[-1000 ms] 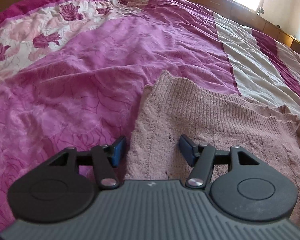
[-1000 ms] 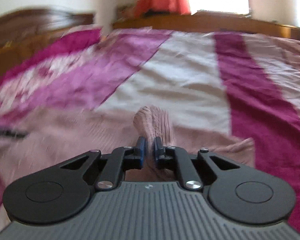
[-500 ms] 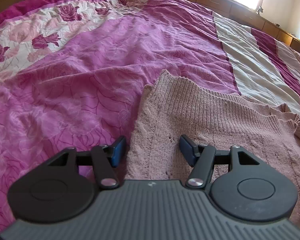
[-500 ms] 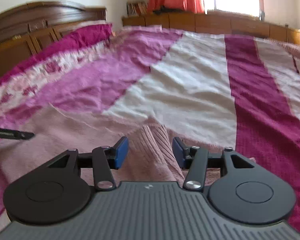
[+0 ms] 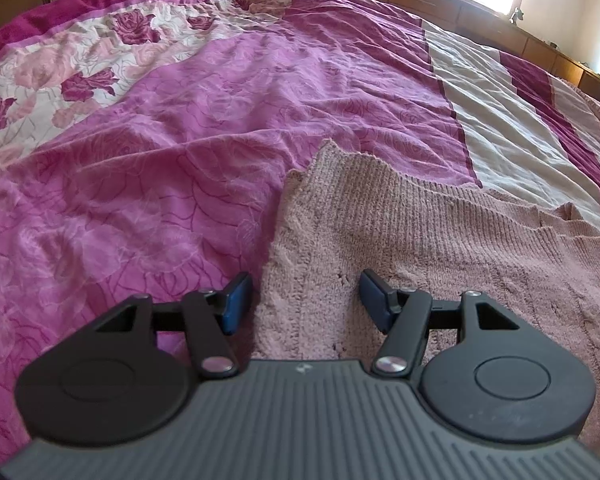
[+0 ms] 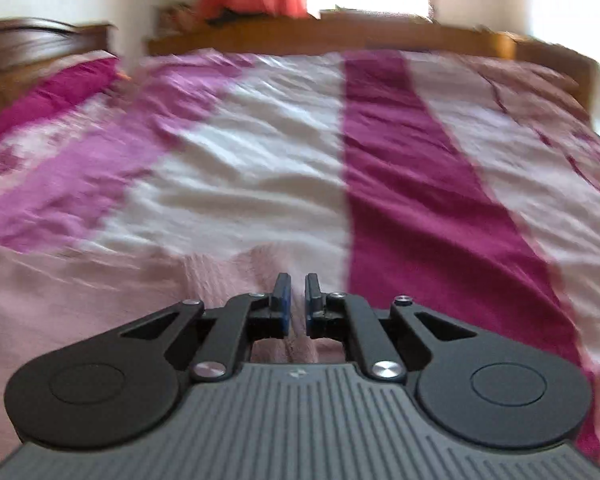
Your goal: Fold small clothes
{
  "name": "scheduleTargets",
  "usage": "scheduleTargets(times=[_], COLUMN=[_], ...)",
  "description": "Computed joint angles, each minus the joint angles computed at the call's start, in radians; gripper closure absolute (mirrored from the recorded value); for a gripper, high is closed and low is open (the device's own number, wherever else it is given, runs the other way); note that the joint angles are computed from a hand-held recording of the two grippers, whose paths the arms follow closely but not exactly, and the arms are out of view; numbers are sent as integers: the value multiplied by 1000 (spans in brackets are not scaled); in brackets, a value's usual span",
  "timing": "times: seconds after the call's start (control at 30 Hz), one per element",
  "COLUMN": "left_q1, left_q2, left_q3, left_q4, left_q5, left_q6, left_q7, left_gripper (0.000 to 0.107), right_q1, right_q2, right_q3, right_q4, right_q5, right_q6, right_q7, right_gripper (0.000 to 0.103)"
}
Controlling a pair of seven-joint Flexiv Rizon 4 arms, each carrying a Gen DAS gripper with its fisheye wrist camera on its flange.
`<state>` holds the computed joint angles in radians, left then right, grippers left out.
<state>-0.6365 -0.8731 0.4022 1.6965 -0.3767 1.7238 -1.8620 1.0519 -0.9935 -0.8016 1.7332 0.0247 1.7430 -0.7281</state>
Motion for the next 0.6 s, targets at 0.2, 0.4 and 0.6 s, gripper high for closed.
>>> scheduleTargets(times=[0.2,0.4,0.6], left_q1=[11,-9,-9], left_q2=[6,-3,-2], left_q3=[-9,18,20], left_q4=[-1,-7,-8], left_q5=[11,14,23], left_q6=[-9,-15,-18], left_q7=[3,-13,-20], left_gripper=[44,44,44], right_q1=[-39,-82,-115], right_q2=[26,58,68], right_q3=[68,142,197], right_q4=[27,3,-53], right_q5=[79,82,-21], right_q6=[91,147,-11], right_q7=[50,-75,-179], right_gripper=[69,48,80])
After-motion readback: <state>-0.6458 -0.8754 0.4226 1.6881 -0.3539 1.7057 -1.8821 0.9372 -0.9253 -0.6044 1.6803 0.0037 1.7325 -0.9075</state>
